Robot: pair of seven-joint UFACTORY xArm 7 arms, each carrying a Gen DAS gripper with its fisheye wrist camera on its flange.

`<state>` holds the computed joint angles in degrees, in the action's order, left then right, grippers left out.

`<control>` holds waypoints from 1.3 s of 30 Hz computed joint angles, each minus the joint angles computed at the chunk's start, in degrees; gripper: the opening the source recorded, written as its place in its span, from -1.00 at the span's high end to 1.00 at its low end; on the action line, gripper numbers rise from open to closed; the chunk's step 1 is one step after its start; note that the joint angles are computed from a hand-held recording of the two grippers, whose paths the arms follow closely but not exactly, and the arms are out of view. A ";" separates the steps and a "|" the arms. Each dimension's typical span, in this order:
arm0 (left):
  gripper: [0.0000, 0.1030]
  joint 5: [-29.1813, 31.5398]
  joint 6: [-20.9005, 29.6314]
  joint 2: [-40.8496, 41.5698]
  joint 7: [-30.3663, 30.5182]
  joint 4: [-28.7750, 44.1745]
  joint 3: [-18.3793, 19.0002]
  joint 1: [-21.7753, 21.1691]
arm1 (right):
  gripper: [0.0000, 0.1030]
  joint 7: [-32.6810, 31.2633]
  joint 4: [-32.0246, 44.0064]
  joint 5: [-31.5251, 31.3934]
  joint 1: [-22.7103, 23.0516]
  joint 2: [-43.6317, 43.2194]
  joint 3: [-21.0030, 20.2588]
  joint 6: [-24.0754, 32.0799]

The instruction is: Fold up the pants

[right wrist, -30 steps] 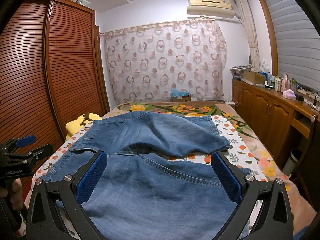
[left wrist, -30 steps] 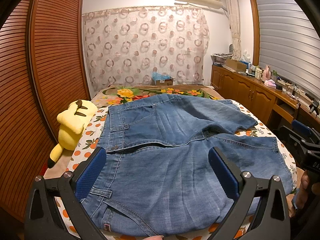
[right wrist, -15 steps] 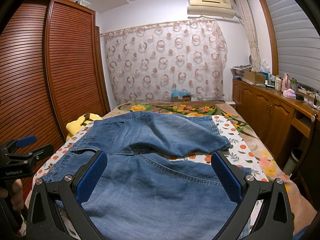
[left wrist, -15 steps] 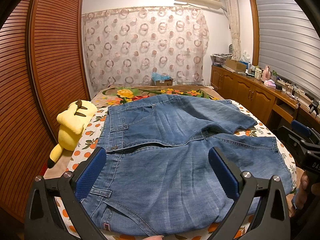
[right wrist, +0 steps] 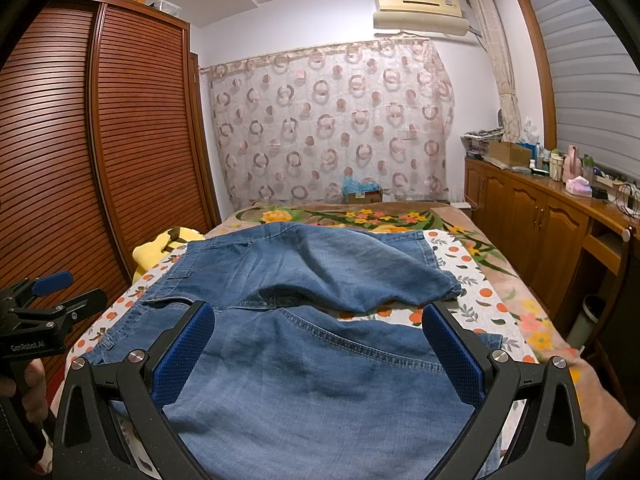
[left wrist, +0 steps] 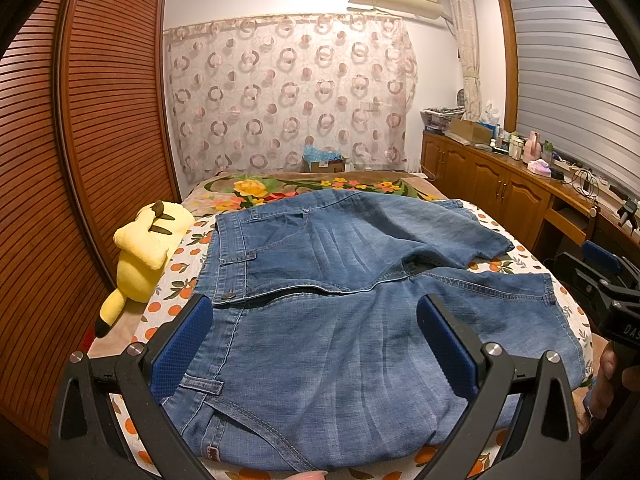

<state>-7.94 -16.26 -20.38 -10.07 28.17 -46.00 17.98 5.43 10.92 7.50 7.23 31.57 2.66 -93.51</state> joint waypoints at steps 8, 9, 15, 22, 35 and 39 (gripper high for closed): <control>-0.98 -0.14 -0.10 -0.07 0.05 -0.03 -0.15 0.12 | -1.00 0.07 0.09 0.04 0.05 0.10 0.00 -0.02; -0.98 -0.16 -0.10 -0.07 0.07 -0.03 -0.15 0.11 | -1.00 0.06 -0.07 -0.04 -0.01 0.00 -0.06 -0.11; -0.98 -0.23 -0.15 -0.02 0.14 -0.01 -0.14 0.07 | -1.00 0.09 -0.12 -0.26 -0.10 -0.06 -0.10 -0.07; -0.98 1.56 1.46 -1.31 -0.81 -0.11 3.78 -3.05 | -1.00 0.11 -0.11 -0.23 -0.11 0.02 -0.09 -0.18; -0.98 5.11 4.18 -0.19 -3.86 1.35 3.66 -2.59 | -1.00 0.00 -0.21 -0.37 -0.27 -0.45 -0.18 1.21; -0.98 7.70 5.70 1.37 -4.85 1.99 4.39 -2.31 | -1.00 0.03 0.07 0.02 -0.35 0.01 -0.22 2.55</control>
<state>-0.23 -10.56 -19.00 -14.92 30.16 -41.61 15.67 5.46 10.99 7.51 6.88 31.57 2.44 -90.95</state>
